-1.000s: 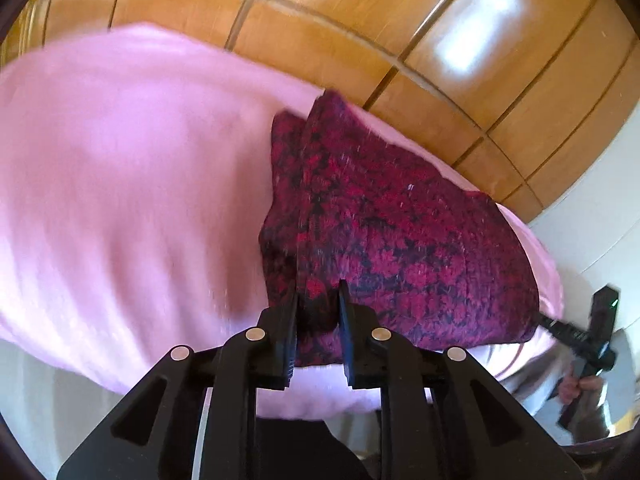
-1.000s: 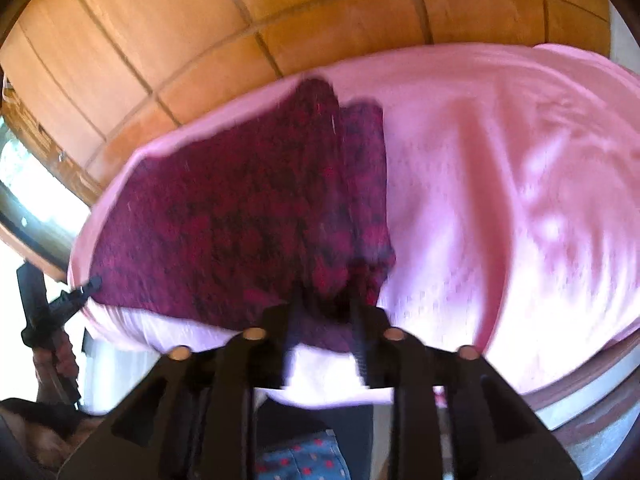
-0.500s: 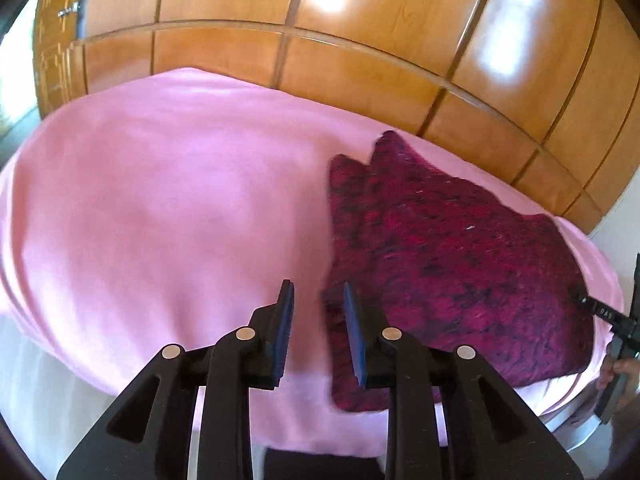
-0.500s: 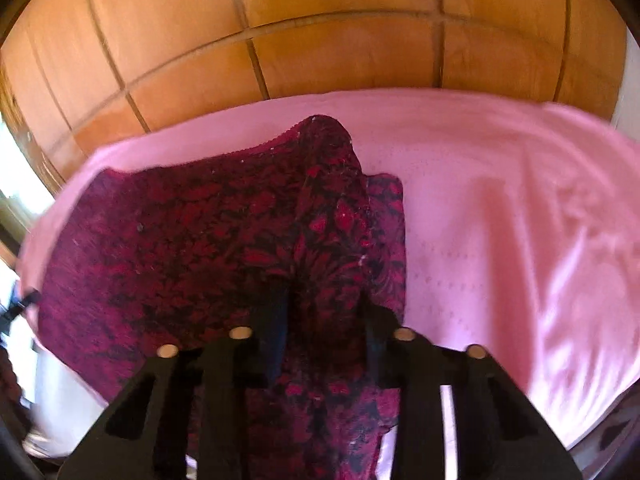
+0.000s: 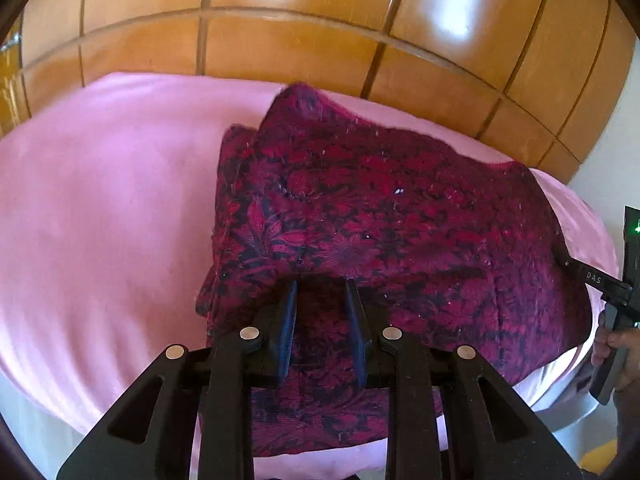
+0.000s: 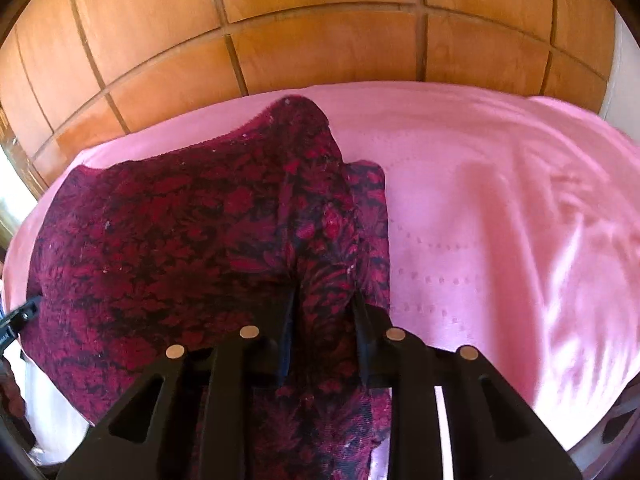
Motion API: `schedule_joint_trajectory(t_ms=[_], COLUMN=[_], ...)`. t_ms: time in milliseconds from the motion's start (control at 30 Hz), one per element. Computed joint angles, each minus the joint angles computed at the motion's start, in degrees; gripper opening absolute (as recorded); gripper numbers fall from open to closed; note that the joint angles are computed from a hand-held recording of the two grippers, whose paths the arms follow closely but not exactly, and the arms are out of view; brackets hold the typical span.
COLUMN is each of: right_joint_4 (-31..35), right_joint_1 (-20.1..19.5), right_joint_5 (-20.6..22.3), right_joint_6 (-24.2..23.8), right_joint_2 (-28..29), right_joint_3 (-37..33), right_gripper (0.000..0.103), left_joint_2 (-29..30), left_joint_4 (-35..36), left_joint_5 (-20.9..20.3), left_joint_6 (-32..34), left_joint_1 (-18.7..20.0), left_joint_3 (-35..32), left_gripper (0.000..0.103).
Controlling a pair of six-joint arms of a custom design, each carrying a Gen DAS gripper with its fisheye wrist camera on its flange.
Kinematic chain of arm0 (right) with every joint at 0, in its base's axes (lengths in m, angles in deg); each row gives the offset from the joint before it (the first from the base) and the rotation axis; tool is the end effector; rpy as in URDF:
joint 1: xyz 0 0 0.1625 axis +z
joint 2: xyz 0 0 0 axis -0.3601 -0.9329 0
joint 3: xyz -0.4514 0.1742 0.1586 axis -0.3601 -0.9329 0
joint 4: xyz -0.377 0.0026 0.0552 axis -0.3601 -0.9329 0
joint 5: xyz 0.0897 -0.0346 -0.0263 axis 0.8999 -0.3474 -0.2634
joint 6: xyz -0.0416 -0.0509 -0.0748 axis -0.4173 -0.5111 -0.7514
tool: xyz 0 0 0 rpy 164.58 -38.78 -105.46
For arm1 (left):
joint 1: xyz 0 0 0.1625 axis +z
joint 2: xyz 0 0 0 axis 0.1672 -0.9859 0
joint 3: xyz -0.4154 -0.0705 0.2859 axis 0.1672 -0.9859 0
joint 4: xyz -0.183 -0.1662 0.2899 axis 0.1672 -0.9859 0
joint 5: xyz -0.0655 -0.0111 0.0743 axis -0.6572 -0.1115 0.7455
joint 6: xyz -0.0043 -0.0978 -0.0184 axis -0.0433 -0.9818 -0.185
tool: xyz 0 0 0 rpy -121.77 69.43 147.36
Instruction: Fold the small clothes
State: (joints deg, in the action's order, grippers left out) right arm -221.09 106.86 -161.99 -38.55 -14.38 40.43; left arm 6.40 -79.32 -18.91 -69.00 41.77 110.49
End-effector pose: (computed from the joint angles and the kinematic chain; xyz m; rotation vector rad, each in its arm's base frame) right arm 0.0308 -0.9081 0.3010 0.5251 -2.5370 0.5104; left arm -0.2835 -0.6995 0.0451 -0.0874 2.3321 -0.9175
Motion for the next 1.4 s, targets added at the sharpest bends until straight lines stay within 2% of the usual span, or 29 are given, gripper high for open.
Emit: schedule_joint_trajectory(t_ms=[67, 100, 167, 267, 367, 467, 567, 700, 933, 1067, 1133, 1200, 1300, 1367, 1400], right_joint_4=[0.3, 0.2, -0.2, -3.6, -8.0, -9.0, -7.2, -4.2, -0.6, -2.3, -2.6, -2.2, -1.9, -2.2, -2.4], right_joint_1=[0.0, 0.0, 0.0, 0.4, 1.2, 2.1, 3.1, 4.0, 3.9, 3.6, 3.5, 3.3, 3.3, 3.4, 3.4], right_joint_5=[0.3, 0.4, 0.2, 0.8, 2.1, 4.3, 6.4, 7.3, 4.8, 5.4, 5.8, 6.3, 6.8, 6.9, 6.8], right_joint_6=[0.8, 1.3, 2.4, 3.4, 2.7, 1.0, -1.4, -2.7, -1.7, -2.3, -2.3, -2.1, -2.0, -2.1, -2.1], right_joint_2=[-0.2, -0.3, -0.8, -2.2, -3.8, -4.6, -4.1, -2.3, 1.6, 1.5, 1.4, 1.3, 1.4, 1.5, 1.6], right_joint_3=[-0.1, -0.1, -0.1, 1.9, 4.7, 6.3, 6.5, 5.3, 1.9, 3.3, 3.7, 3.8, 3.6, 3.7, 3.8], right_gripper=[0.030, 0.033, 0.050, 0.055, 0.060, 0.065, 0.070, 0.070, 0.072, 0.074, 0.076, 0.079, 0.083, 0.086, 0.086], left_joint_2=[0.2, 0.2, 0.2, 0.0, 0.0, -0.1, -0.7, -1.0, -2.2, -2.8, -3.3, -4.0, -5.0, -5.4, -5.4], left_joint_4=[1.2, 1.9, 1.1, 0.2, -0.6, 0.1, 1.2, 1.9, 4.5, 5.6, 5.3, 4.2, 5.2, 3.8, 3.3], left_joint_5=[2.1, 3.0, 6.2, 9.9, 11.4, 13.0, 13.5, 14.3, 14.4, 13.1, 11.2, 6.9, -0.3, -7.1, -9.1], left_joint_6=[-0.1, -0.3, 0.3, 2.0, 3.4, 3.6, 2.8, 3.6, 2.9, 3.1, 3.6, 4.3, 1.7, 0.7, 0.1], left_joint_1=[-0.8, -1.2, -2.1, -3.0, -3.3, -3.2, -3.1, -2.6, -1.4, -0.5, 0.4, 2.0, 5.1, 7.6, 8.3], left_joint_3=[-0.5, -0.7, -0.4, -0.2, -0.7, -1.0, -1.0, -1.4, -1.8, -2.3, -2.7, -3.2, -5.1, -6.2, -6.6], left_gripper=[0.027, 0.040, 0.054, 0.055, 0.055, 0.055, 0.055, 0.055, 0.055, 0.055, 0.055, 0.055, 0.055, 0.055, 0.055])
